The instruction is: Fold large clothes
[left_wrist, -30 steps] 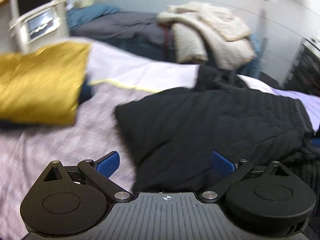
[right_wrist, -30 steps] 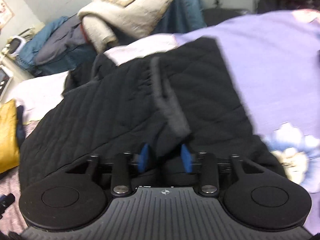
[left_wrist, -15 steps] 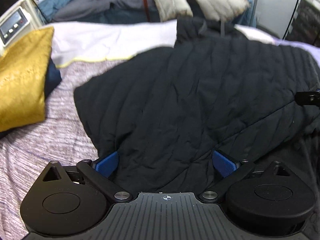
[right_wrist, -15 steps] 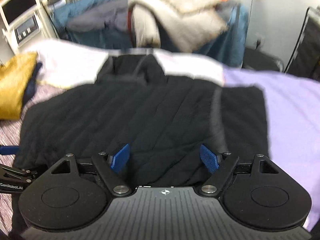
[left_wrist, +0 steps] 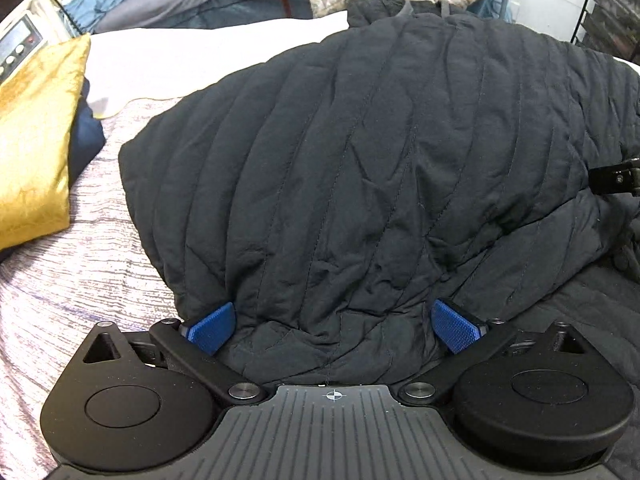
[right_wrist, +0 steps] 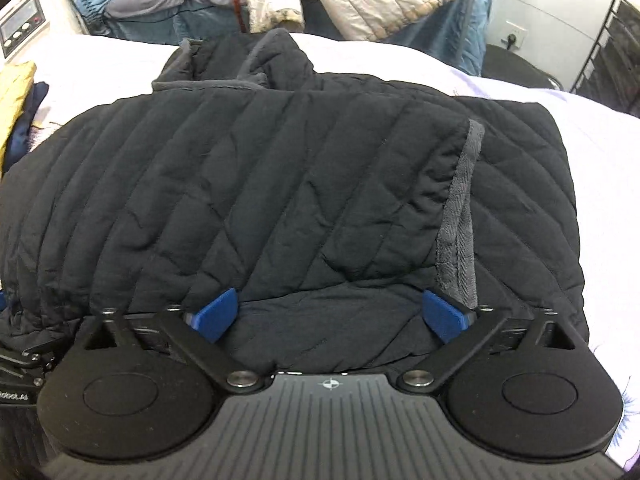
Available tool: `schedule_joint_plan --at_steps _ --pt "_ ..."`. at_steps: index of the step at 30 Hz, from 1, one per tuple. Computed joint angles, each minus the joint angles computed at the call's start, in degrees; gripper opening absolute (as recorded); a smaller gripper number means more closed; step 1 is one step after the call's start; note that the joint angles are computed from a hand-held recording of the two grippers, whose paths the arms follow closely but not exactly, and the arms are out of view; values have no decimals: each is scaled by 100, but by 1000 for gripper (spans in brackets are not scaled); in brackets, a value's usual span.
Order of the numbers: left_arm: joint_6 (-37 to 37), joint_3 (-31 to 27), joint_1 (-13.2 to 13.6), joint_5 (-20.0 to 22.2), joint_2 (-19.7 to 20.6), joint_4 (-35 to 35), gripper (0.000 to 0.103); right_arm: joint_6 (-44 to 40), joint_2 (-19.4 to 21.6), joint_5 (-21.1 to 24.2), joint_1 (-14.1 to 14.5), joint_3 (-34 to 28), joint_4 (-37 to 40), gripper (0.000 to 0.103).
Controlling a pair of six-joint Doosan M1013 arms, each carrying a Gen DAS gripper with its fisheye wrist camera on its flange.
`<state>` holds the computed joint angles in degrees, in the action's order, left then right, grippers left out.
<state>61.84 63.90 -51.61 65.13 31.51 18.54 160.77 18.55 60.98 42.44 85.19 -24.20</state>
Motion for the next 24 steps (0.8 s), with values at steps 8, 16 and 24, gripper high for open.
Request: schedule_joint_plan --at_steps 8,16,24 --pt "-1231 563 -222 -486 -412 656 103 135 -38 191 -19 -94 159 102" --pt "-1503 1016 -228 -392 -794 633 103 610 -238 177 128 -13 69 102" --pt "-1917 1553 -122 -311 -1191 502 103 1009 -694 161 370 335 -344 102"
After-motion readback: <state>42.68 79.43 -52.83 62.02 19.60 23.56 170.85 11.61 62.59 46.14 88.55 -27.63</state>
